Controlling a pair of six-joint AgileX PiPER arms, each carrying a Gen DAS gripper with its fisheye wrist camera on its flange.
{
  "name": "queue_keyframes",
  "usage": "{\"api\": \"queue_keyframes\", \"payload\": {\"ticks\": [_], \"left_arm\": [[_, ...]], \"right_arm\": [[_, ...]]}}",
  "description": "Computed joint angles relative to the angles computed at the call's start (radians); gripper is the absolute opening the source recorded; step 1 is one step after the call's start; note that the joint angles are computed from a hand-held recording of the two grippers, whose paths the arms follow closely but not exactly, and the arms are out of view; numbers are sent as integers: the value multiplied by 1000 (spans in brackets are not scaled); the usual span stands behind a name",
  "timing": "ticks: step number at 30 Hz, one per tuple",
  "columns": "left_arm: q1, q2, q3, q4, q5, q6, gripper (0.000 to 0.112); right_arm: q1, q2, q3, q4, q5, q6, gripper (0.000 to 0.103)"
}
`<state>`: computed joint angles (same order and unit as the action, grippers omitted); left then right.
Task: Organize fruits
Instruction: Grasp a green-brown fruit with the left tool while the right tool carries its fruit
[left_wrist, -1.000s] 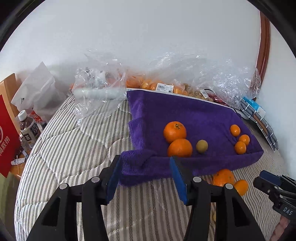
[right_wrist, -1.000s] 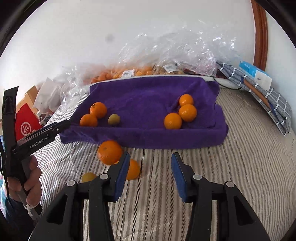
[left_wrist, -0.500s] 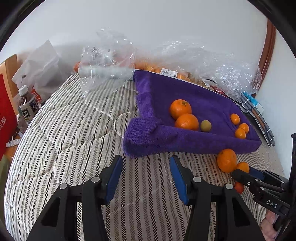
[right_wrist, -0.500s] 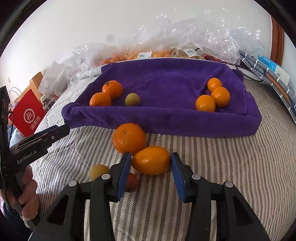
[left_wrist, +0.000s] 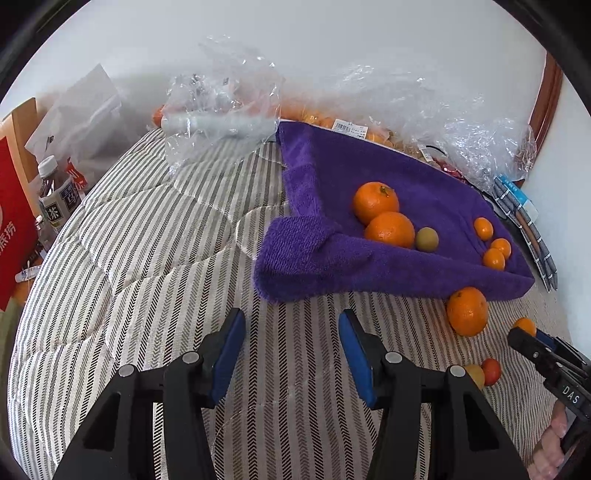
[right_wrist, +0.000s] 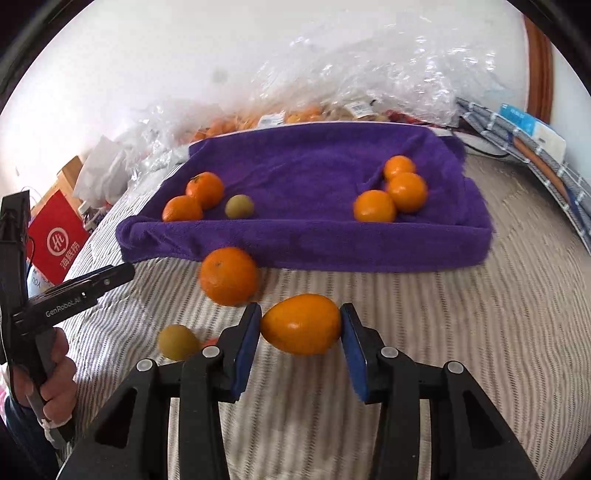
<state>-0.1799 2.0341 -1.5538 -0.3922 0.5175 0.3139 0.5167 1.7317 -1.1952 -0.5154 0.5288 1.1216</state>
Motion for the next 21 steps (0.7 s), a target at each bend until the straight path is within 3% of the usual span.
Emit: {"api": "queue_keyframes", "payload": {"ticks": [8,15,21], "left_arm": [[-18,-24,32,16,-2,16,53],[-75,-135,166,-266,6,361,51],[-123,-121,128,-292,92,358,51]], "right_arm": [[-36,-147,190,-137,11,122,43],[-64,-209,284,-209,3,191,43],[-68,-252,336,-262,14,240,43]]}}
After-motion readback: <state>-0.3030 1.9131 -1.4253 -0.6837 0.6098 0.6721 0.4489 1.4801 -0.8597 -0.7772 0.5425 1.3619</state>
